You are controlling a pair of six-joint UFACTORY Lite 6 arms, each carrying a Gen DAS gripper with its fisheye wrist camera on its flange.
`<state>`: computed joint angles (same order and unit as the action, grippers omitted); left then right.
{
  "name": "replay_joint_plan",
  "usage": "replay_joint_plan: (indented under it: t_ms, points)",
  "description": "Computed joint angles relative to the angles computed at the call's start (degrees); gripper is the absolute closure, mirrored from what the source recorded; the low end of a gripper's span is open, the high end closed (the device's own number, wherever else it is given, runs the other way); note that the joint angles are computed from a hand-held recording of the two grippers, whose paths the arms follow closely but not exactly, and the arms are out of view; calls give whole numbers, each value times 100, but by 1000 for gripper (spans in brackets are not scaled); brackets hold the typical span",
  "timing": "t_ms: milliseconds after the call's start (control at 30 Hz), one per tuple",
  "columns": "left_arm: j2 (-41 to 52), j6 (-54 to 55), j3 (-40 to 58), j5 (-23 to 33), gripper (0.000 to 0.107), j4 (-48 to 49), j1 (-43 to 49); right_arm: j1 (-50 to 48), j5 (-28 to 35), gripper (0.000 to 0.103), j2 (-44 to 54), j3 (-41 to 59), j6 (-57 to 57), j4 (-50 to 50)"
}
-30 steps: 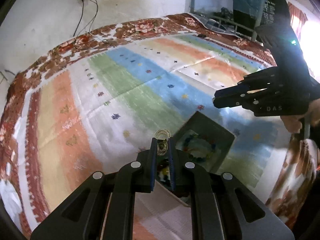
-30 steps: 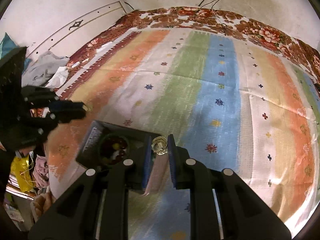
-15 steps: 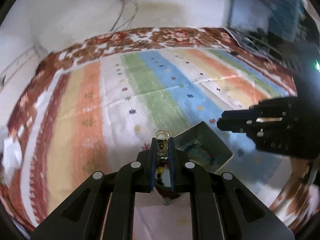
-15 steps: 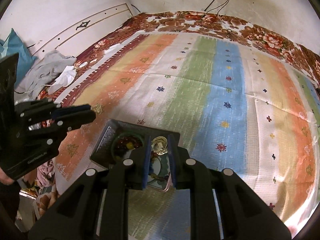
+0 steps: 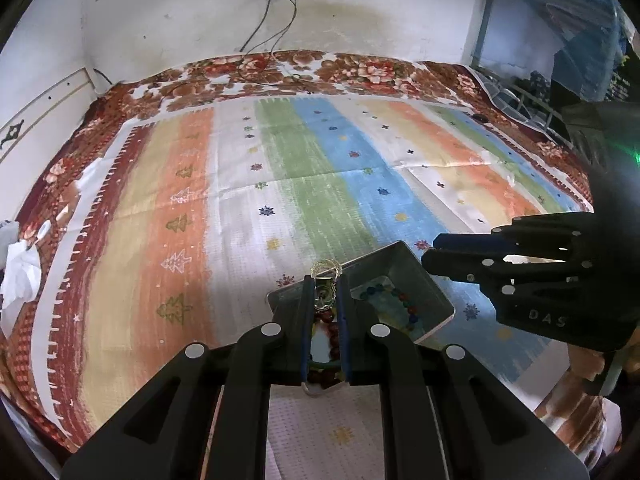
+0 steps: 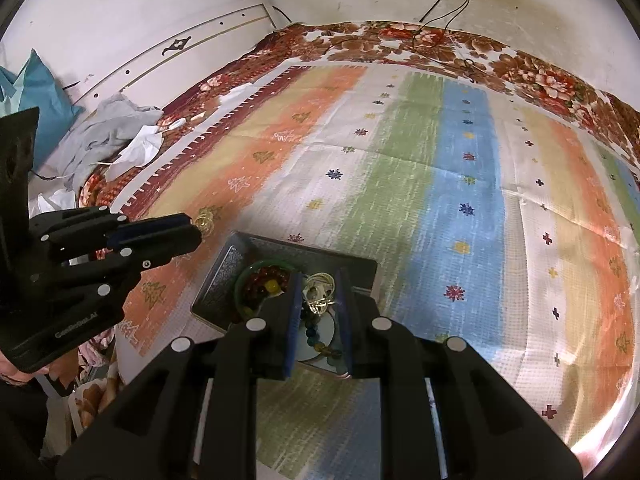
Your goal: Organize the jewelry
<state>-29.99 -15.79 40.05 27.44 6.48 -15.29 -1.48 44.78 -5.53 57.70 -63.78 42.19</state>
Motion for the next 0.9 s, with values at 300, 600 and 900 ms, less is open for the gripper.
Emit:
replay_joint_plan:
  t_ms: [300, 600, 900]
  points:
    - [85, 74, 31, -29, 96, -52, 17, 30, -97, 81, 10, -24, 57, -20]
    - [98, -1033, 47, 111, 50, 1015, -332, -252, -65, 33, -33, -65, -225, 275]
    - [-254, -1902, -154, 216, 20, 1702, -417, -546, -154, 25, -134, -122, -278, 265]
